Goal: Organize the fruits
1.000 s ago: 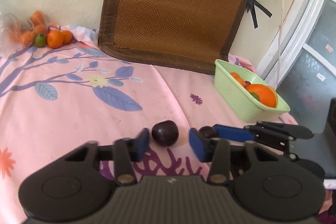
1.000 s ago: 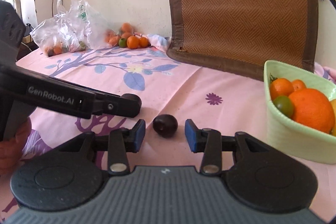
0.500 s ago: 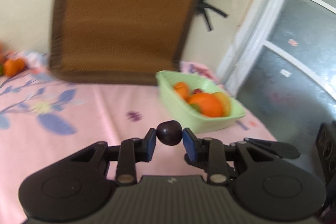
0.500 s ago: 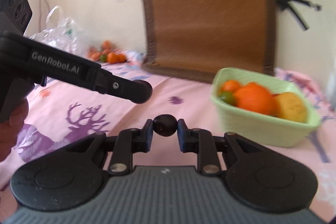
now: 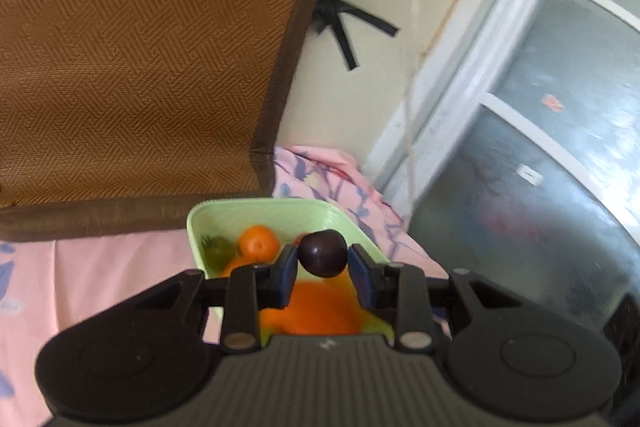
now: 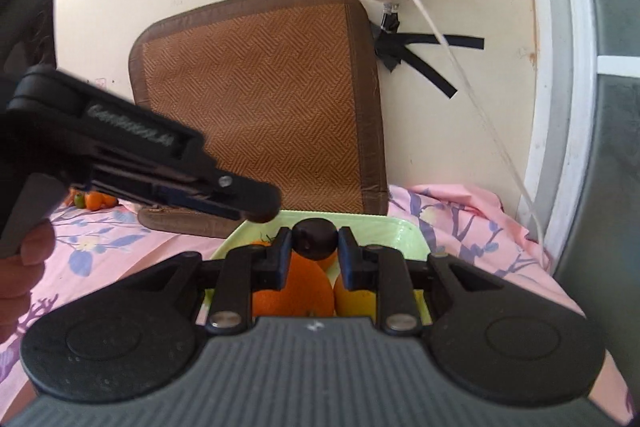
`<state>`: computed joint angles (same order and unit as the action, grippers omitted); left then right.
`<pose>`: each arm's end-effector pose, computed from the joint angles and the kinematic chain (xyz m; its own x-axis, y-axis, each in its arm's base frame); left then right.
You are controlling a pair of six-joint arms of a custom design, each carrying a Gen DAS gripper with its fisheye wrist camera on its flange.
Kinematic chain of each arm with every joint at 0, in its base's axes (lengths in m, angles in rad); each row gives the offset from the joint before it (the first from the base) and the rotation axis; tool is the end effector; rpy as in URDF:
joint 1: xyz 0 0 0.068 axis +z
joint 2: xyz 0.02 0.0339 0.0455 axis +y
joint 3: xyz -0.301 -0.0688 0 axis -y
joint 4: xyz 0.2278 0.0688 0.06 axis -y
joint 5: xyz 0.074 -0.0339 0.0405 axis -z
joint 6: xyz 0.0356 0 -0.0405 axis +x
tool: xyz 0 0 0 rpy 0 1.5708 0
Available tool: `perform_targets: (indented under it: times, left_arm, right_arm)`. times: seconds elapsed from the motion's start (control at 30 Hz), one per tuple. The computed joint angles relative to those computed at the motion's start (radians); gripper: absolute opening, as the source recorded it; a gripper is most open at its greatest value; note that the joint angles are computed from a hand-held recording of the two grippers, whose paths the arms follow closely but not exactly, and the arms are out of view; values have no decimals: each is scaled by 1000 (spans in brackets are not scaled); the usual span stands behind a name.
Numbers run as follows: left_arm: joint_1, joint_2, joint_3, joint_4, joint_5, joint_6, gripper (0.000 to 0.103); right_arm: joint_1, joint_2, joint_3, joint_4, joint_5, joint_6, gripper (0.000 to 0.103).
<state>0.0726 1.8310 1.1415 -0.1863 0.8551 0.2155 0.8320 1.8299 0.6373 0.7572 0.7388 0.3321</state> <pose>0.3747 0.0003 0.2310 -0.6554 0.0930 -0.7495 0.5881 0.6854 -0.4293 0.2386 0.2263 0.1726 -0.3126 0.0147 -0.9498 -0.0354 0.9990 0.0271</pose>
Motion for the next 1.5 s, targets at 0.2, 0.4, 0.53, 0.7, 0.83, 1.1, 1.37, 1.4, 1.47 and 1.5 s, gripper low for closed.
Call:
perform_targets:
  times: [0.2, 0.4, 0.53, 0.7, 0.83, 1.1, 1.37, 1.4, 1.47, 1.5]
  left_arm:
    - [-41, 117, 85, -18, -60, -25, 28]
    - [-34, 116, 59, 11, -61, -42, 32]
    - [13, 42, -3, 18, -32, -24, 32]
    - [114, -134, -178, 27, -46, 100, 41]
    - [219, -261, -319, 18, -77, 219, 52]
    - [371, -397, -502, 43, -141, 316, 88]
    - [461, -461, -599, 74, -169, 394, 103]
    - [470, -465, -607, 81, -171, 399, 103]
    - [477, -473, -622, 100, -184, 400, 103]
    - [479, -476, -629, 108, -188, 399, 103]
  right_arm:
    - [-47, 70, 61, -13, -21, 9, 29]
    - [-52, 75, 65, -31, -23, 18, 32]
    - [-28, 66, 28, 15, 18, 11, 31]
    - [25, 18, -1, -9, 71, 58, 31]
    - [99, -34, -18, -54, 94, 168, 31]
    - [306, -43, 55, -400, 194, 635, 32]
    - [401, 36, 190, -618, 198, 853, 32]
    - [405, 41, 197, -627, 199, 867, 34]
    - [413, 58, 226, -676, 204, 893, 34]
    - [421, 64, 240, -702, 218, 899, 34]
